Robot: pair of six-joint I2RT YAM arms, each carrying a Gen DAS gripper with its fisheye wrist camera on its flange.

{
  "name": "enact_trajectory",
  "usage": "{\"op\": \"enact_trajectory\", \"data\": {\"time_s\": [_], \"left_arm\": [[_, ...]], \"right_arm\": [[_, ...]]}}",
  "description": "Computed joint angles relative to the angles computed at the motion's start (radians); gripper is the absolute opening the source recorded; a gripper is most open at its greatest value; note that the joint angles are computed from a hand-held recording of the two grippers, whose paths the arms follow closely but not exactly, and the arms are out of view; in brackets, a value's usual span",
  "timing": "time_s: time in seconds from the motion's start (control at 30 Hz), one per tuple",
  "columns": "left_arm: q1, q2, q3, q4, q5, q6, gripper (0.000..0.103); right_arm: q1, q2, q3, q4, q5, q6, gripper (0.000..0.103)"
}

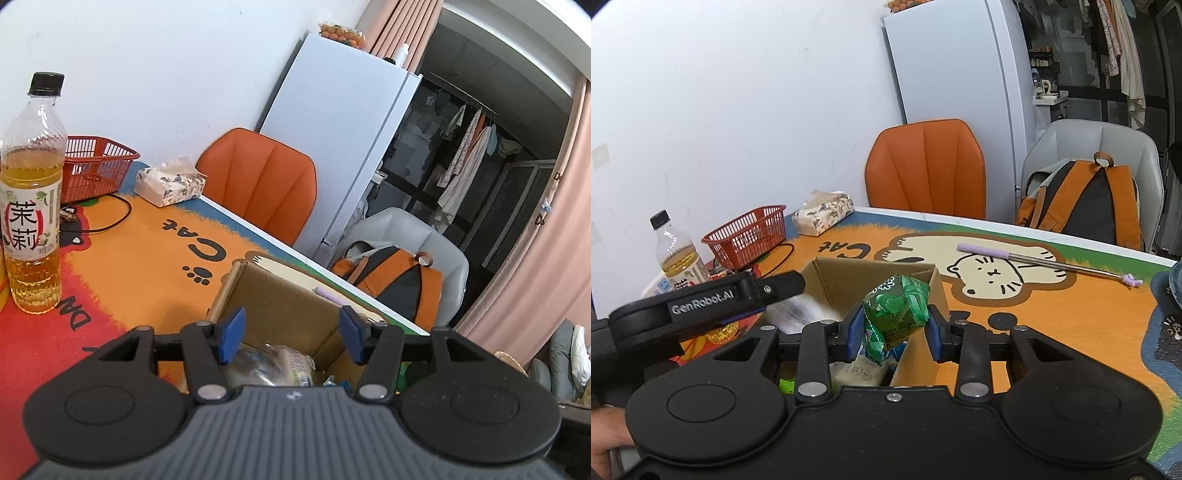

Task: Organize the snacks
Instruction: 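Open left tool to drop sesame cake packet into box while right tool drops green packet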

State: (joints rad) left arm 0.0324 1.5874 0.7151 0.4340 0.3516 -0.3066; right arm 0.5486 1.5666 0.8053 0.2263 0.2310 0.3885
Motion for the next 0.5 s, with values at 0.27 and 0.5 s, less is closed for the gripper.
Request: {"op": "enact_trajectory", "data": {"time_s": [0.27,0.5], "left_arm": [[0.027,-0.036,-0.031,-0.017,0.016,0.012,0.056],[0.036,-0.085,-0.05,-0.076,-0.022,0.015,0.061]], "right_arm": [[0.024,0.014,0.016,-0.006,-0.001,0.011,0.036],[0.056,-0.012,0.015,-0.032,0.002,0.019,0.04]]}}
